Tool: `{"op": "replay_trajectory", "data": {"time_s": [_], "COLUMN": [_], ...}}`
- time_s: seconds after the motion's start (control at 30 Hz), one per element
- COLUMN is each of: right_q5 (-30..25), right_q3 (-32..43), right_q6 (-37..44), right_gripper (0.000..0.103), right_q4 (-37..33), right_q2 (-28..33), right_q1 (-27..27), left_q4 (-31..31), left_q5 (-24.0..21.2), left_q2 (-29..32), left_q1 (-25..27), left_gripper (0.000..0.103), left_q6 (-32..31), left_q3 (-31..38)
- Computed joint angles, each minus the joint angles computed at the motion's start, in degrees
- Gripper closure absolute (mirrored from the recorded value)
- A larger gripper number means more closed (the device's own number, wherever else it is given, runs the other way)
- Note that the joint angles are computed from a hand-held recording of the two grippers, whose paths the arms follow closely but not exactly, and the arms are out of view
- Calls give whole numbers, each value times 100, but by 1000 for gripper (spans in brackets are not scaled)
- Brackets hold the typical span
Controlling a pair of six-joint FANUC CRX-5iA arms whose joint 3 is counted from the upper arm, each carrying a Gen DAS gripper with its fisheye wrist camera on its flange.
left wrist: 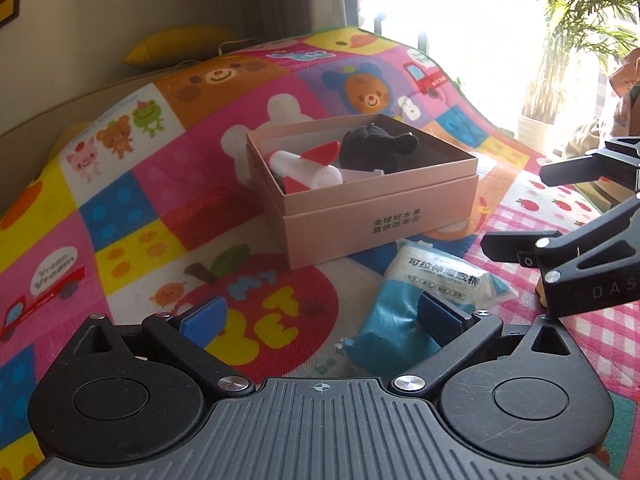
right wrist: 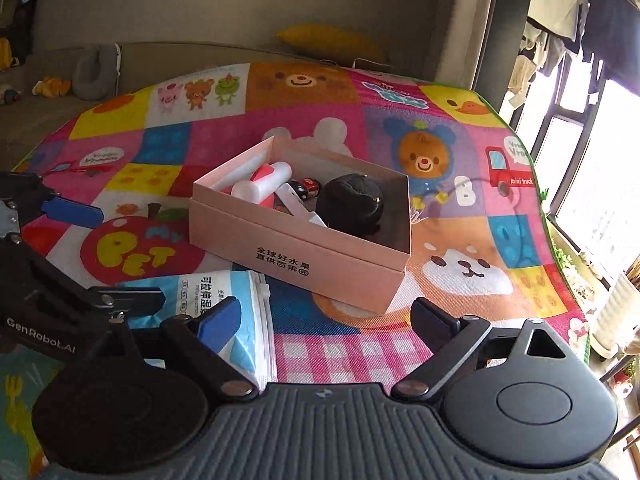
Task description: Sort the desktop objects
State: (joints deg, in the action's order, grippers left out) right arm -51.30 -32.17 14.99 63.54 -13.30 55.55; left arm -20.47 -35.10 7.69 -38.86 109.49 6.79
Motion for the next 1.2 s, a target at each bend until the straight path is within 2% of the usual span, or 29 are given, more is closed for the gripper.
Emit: {"op": "replay_trajectory", "data": {"time_s": [0.1,0.2,0.27,0.47,0.6,0.73,0.83,0.93,1.03,1.13,1.2], "right_q5": [418,496,442,258,224,624,919,1238,1301,1314,1162], "right_q3": [153,333,375,219,46,-233,-263,-150,55,-150,-84], "right_q6": [315,926,1188,1485,1406,915,673,898,1703,1499,1628], "right_gripper": [10,10,10,10,11,11,11,11,11,11,11], "right_q4": [-559,-1147,-1386,-1451,-1305,-753,-377,-480,-1125,-730,-949], "right_q2": [-86,-5,22,-52,-185,-533,-544,-401,-225,-209,-214], "right_q1": [-148,-207,-208,-36,54,-17,-224,-419,-396,-355,-299], "left_q4": [-82,206,645,1845,1755,1851,2027,2352,2909,3209,3215], "left_q5": [53,245,406,763,753,774,832,908,1010,1096,1118], "left_q2": [-10,-50,-77,-98,-108,-104,-120,-137,-140,-140,-140], "left_q1": [-24,90,221,544,521,541,577,643,742,774,773], "left_gripper": [0,0,0,0,0,0,0,0,0,0,0], "left_q6": [-32,-343,-701,-1516,-1446,-1541,-1698,-1976,-2389,-2633,-2639], "left_q3": [-16,-161,-311,-697,-687,-708,-784,-901,-1076,-1185,-1193]}}
